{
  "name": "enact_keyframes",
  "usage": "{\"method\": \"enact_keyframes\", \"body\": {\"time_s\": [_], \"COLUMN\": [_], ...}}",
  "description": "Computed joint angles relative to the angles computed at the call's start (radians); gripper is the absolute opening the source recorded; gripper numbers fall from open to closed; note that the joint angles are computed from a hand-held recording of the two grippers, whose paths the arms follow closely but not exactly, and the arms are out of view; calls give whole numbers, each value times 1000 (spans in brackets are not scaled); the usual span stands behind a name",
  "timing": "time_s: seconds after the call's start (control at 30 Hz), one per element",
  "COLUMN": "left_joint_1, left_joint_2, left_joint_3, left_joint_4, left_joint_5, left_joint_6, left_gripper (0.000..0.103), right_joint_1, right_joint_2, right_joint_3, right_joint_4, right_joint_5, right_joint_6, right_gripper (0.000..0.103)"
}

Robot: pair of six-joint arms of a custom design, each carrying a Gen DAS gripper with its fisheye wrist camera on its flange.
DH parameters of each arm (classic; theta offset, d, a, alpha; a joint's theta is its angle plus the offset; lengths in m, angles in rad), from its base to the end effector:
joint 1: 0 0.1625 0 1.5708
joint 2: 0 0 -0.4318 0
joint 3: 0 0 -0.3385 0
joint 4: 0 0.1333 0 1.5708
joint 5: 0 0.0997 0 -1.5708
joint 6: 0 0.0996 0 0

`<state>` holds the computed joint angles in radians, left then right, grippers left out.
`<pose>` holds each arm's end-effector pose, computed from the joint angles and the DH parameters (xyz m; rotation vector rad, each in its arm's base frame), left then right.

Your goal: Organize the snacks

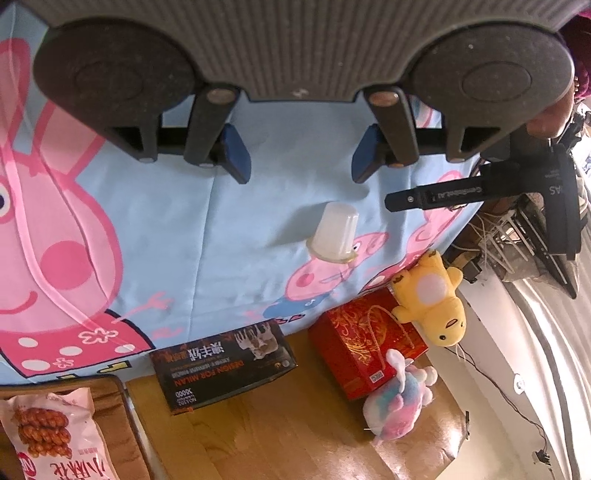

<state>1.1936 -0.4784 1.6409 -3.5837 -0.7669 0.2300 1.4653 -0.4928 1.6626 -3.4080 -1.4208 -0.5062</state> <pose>-0.0434 -0.6663 0.0799 0.2531 2.2213 -1.0601 0.0787 -0.6638 0.0395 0.6519 -2.8301 1.0254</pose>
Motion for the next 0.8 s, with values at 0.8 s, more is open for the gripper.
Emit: {"method": "enact_keyframes", "body": {"time_s": [0.8], "left_joint_1": [10], "left_joint_2": [27], "left_joint_3": [-52], "left_joint_4": [36], "left_joint_5": [17], "left_joint_6": [31], "left_gripper": [97], "right_joint_1": [21], "right_joint_2": [45], "right_joint_3": [-38], "right_joint_4": [-87], "right_joint_5": [-79], "right_joint_6": [-26], "right_gripper": [63]}}
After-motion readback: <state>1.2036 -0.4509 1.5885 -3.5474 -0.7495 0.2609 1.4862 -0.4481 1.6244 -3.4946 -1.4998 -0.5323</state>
